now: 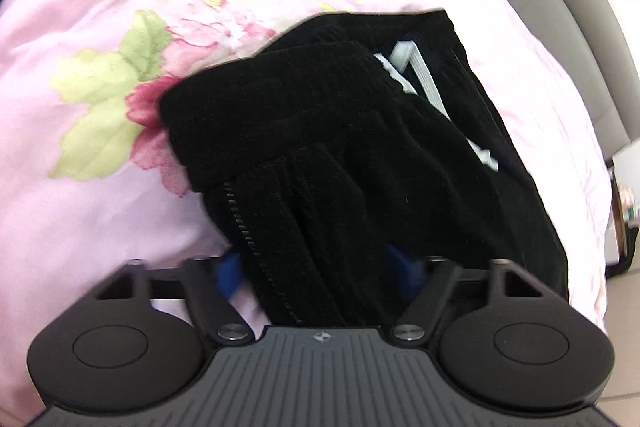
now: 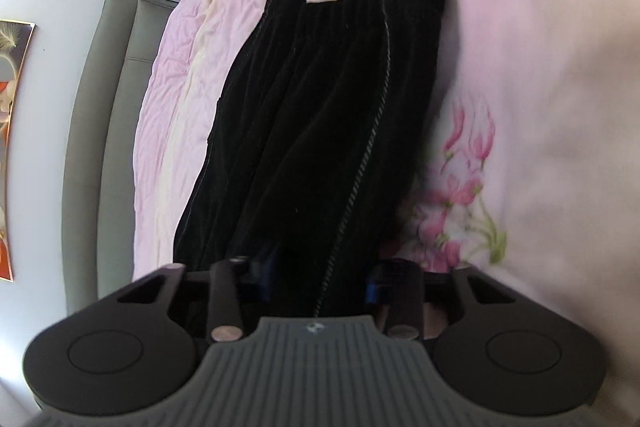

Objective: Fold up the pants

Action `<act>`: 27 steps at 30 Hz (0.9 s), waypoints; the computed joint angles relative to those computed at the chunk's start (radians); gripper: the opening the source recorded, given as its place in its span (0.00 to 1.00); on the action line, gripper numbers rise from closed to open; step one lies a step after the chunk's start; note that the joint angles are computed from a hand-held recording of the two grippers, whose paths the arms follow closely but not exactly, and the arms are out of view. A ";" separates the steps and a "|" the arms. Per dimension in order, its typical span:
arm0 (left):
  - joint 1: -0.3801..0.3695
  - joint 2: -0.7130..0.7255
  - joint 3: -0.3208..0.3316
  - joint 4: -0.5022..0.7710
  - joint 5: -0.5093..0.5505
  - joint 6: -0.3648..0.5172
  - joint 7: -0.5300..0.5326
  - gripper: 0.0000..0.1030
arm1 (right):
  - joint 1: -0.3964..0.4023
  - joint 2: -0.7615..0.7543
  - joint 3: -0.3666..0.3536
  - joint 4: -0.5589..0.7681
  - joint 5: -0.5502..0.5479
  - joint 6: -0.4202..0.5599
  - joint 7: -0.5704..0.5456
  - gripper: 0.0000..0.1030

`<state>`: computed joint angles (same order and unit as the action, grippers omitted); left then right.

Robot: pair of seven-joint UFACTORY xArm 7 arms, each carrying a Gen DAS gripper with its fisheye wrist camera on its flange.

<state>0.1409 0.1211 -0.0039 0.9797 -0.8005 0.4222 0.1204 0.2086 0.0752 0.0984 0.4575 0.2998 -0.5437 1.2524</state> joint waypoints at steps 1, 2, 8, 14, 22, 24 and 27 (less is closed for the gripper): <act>0.000 -0.007 0.002 -0.009 0.004 -0.013 -0.002 0.40 | 0.024 0.001 -0.019 0.002 0.013 0.004 0.006 0.14; 0.006 -0.014 0.002 -0.015 -0.019 -0.015 0.020 0.38 | 0.009 0.002 0.003 0.003 0.033 -0.003 0.000 0.13; 0.031 -0.046 0.014 0.009 -0.263 0.056 0.208 0.24 | -0.008 -0.010 -0.014 0.070 0.012 -0.023 -0.054 0.05; 0.016 -0.055 0.028 0.094 -0.324 0.080 0.254 0.23 | -0.030 0.006 -0.023 0.208 0.000 -0.050 -0.107 0.04; 0.012 -0.026 0.026 0.204 -0.365 0.113 0.331 0.24 | -0.033 0.004 -0.017 0.242 0.050 -0.107 -0.084 0.04; 0.011 -0.005 0.019 0.235 -0.357 0.115 0.334 0.24 | -0.037 0.005 -0.019 0.254 0.052 -0.096 -0.077 0.04; 0.014 0.049 0.005 0.306 -0.342 0.122 0.311 0.24 | -0.050 0.025 -0.026 0.285 0.033 -0.083 -0.060 0.04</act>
<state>0.1550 0.1705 0.0012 1.2855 -1.1422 0.5439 0.4318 0.1590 0.1007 0.0721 0.7428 0.3333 -0.6263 1.1919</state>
